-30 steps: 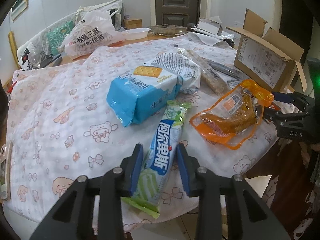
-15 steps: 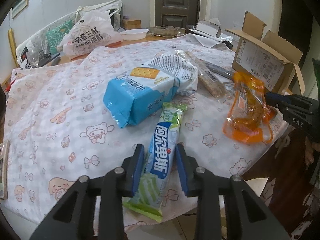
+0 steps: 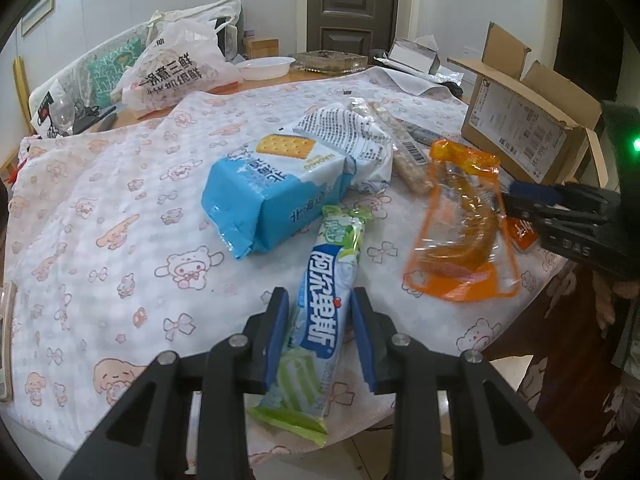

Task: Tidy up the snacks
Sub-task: 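Grasp the white packet with orange label using the right tool while the left holds its packet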

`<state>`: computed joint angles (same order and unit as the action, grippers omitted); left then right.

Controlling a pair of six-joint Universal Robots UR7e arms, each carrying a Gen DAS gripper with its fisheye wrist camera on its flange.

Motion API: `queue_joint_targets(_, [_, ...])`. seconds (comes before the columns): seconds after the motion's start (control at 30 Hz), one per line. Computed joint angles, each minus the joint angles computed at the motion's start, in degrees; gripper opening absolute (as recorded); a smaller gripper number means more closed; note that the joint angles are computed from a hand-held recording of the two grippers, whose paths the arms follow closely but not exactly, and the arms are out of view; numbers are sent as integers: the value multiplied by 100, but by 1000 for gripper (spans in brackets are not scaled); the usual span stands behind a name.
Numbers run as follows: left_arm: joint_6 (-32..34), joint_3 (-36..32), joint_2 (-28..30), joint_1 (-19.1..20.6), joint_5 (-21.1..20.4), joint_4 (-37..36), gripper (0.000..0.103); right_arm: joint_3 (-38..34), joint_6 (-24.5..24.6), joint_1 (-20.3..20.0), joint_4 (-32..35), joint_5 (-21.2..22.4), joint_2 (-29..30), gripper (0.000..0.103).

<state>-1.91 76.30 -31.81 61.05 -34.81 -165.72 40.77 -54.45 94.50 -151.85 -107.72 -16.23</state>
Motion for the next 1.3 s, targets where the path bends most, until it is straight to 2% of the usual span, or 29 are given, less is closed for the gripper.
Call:
queue_joint_targets(0.13, [25,44,-21,9,-62,-94,29,-222,-43,39,-82,-95,192,47])
queue_joint_targets(0.2, [62,44,-15,10,-70,-124,29,-107,-91,20,-300,-115,142,68])
queue_joint_targets(0.27, [113,28,-2,17,-69,-155,29,-66,-36,-22,-197,-102,76,73])
queue_joint_targets(0.33, [144,-8,25,19,-60,-162,30,-196,74,-56,198,-107,85,73])
queue_joint_targets(0.43, [170,-26,43,18,-44,-177,30,-189,105,-93,203,2,72,75])
queue_joint_targets(0.57, [184,-25,54,14,-18,-209,30,-34,146,-120,254,81,-47,63])
queue_joint_targets(0.6, [173,-28,54,14,-16,-206,30,3,134,-128,255,88,-73,63])
queue_joint_targets(0.77, [137,2,40,1,5,-181,30,247,199,-153,73,21,-218,63])
queue_joint_targets(0.87, [57,64,-8,-10,-23,-128,30,625,128,-178,-327,-85,-415,63])
queue_joint_targets(0.93, [49,92,-41,-13,-84,-70,30,781,129,-209,-344,-55,-539,63])
queue_joint_targets(1.13, [164,-65,26,15,-112,20,30,605,266,-256,-26,102,-505,68])
queue_joint_targets(1.23, [331,-119,103,25,-61,-163,30,613,100,-254,-177,142,-455,71])
queue_joint_targets(1.27, [350,-122,119,28,-53,-240,29,633,104,-258,-218,174,-455,70])
queue_joint_targets(1.3, [358,-128,129,28,-43,-265,28,633,104,-259,-242,186,-450,64])
